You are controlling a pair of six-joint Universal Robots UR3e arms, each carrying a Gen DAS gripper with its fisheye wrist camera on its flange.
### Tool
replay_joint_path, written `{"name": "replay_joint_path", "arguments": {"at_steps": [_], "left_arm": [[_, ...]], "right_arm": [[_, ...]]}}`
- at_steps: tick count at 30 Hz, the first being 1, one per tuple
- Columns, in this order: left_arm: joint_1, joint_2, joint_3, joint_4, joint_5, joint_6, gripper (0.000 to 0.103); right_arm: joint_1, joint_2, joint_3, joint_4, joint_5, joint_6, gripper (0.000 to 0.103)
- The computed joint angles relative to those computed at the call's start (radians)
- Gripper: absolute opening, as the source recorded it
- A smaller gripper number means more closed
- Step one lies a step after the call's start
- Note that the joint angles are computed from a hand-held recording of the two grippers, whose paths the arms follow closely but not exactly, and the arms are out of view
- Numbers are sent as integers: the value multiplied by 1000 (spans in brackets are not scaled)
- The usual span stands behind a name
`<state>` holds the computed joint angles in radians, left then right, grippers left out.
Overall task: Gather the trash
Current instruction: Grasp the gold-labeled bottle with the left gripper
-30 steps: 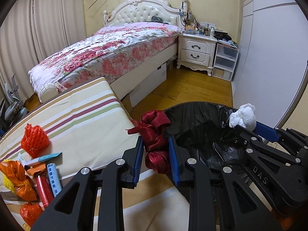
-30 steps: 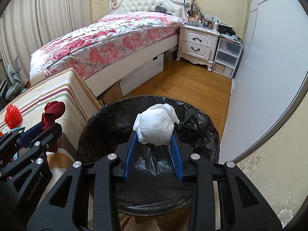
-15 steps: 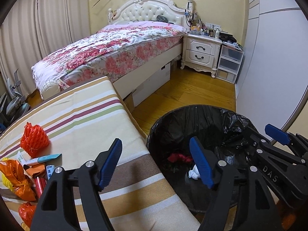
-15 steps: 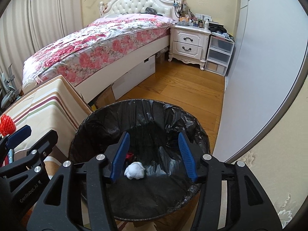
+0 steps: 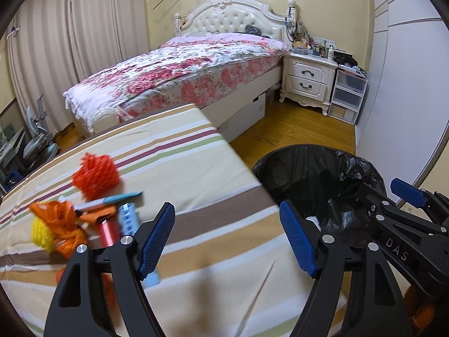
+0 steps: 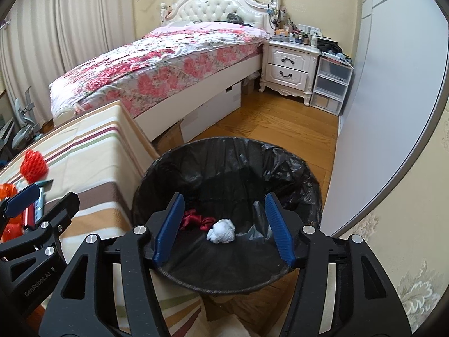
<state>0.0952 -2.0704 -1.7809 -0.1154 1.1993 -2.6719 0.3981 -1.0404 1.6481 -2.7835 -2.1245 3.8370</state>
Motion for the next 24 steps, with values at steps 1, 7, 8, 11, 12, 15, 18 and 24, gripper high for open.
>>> {"name": "replay_joint_path", "arguments": {"at_steps": [1,7,8,11,12,15,18,24], "left_arm": [[16,15,-22,5,-4,7,75],[134,115,-172,40,-39,51,75],[155,129,-195,47,-44,60,75],[210,159,-248,67,-43,76,75],[232,170,-266,72,-43,82,75],[288,188,-306,83,-45,95,75],[348,202,-341,93,-51,112,76],[411,176,-328,71,-41,124,77]], "right_arm": [[12,5,-14,14,-1,5,59],[88,35,-82,73,-2,28,59],[102,46,-101,86,-2,30,59],[131,72,-145,110,4,32,59],[139,81,-160,117,7,32,59],[168,118,-223,144,16,30,59],[195,155,-287,168,16,21,59],[223,222,-406,213,34,0,60]]}}
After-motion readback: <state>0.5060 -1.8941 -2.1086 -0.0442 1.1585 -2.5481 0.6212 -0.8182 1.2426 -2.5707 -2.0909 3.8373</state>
